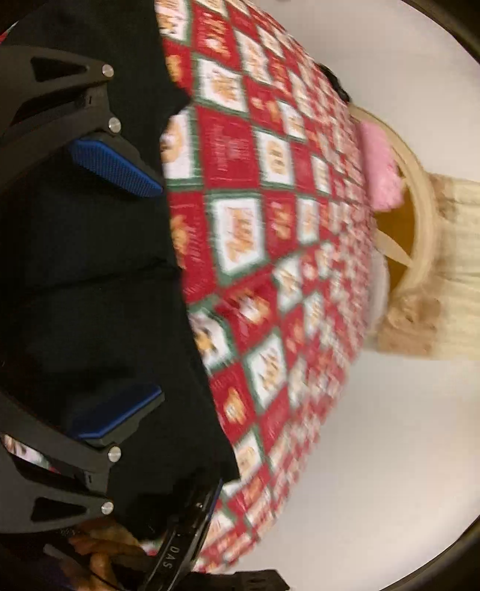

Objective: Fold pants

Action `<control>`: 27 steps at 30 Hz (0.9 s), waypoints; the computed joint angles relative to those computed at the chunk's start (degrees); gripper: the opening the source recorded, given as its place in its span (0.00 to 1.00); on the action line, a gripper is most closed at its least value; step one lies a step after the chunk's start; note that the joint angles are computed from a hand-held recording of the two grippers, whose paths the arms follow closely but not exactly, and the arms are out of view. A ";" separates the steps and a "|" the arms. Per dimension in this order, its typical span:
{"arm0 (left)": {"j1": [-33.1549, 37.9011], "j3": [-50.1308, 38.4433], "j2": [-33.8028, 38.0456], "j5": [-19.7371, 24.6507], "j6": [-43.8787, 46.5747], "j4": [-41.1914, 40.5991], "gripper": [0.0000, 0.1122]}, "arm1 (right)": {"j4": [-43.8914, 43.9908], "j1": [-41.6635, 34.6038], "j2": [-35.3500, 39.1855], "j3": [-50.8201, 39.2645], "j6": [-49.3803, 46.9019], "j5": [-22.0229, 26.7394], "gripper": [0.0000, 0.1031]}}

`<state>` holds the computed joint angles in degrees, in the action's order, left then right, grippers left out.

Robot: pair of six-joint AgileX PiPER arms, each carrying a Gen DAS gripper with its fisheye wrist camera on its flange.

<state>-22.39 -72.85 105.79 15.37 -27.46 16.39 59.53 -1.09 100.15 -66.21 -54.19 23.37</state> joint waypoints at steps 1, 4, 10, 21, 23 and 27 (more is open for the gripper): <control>-0.12 -1.00 1.28 1.98 -1.16 0.69 0.92 | 4.37 -2.23 1.29 -1.01 -2.65 3.47 0.22; 0.11 0.01 1.79 2.52 -4.05 3.22 0.92 | 11.07 -5.63 3.71 -3.20 -4.96 10.30 0.22; -0.38 3.28 -0.46 1.30 -8.28 8.25 0.92 | 23.83 -9.28 -4.76 7.36 -19.34 15.76 0.22; 0.70 5.95 -2.26 -1.37 -2.70 3.34 0.92 | 19.75 -7.71 -16.80 21.52 -24.36 9.60 0.22; 2.60 8.86 -4.77 -3.79 6.66 -5.93 0.92 | 23.20 -9.19 -18.48 22.04 -25.95 13.73 0.22; 8.02 15.79 -10.01 -6.73 28.20 -28.83 0.92 | 23.46 -5.38 -19.85 20.75 -22.18 14.79 0.30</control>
